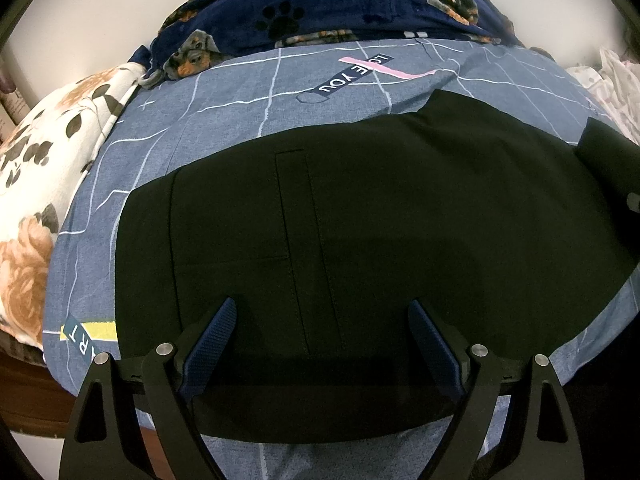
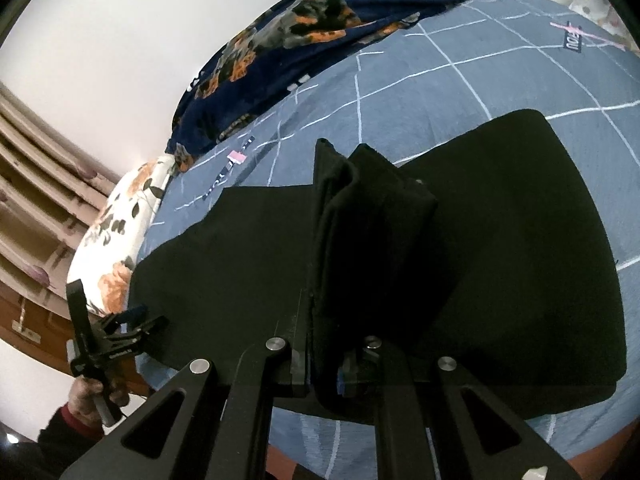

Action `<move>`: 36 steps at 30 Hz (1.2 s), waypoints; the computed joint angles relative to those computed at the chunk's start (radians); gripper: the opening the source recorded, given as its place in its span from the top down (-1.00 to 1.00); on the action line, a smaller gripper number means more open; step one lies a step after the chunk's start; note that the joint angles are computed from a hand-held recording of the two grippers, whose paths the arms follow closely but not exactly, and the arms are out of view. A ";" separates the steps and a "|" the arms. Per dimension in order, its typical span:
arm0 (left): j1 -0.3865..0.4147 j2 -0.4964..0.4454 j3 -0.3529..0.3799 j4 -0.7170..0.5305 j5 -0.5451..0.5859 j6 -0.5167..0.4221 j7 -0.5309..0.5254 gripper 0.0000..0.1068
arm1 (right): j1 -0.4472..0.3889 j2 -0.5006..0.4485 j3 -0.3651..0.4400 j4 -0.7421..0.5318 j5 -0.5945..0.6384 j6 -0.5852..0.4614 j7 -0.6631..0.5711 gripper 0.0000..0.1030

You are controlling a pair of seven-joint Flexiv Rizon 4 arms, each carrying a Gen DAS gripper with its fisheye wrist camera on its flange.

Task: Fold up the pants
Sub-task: 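Hold the folded pants in place with both grippers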

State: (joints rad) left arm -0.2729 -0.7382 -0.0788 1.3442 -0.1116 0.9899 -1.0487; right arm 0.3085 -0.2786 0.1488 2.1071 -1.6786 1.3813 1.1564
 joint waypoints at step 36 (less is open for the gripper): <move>0.000 0.001 0.000 0.000 0.003 -0.003 -0.002 -0.66 | 0.091 0.000 -0.033 -0.004 0.173 -0.044 -0.185 0.80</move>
State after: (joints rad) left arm -0.2734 -0.7376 -0.0793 1.3445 -0.1083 0.9871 -1.0509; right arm 0.3995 -0.2785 0.1153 2.1034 -1.5060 1.3376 0.9712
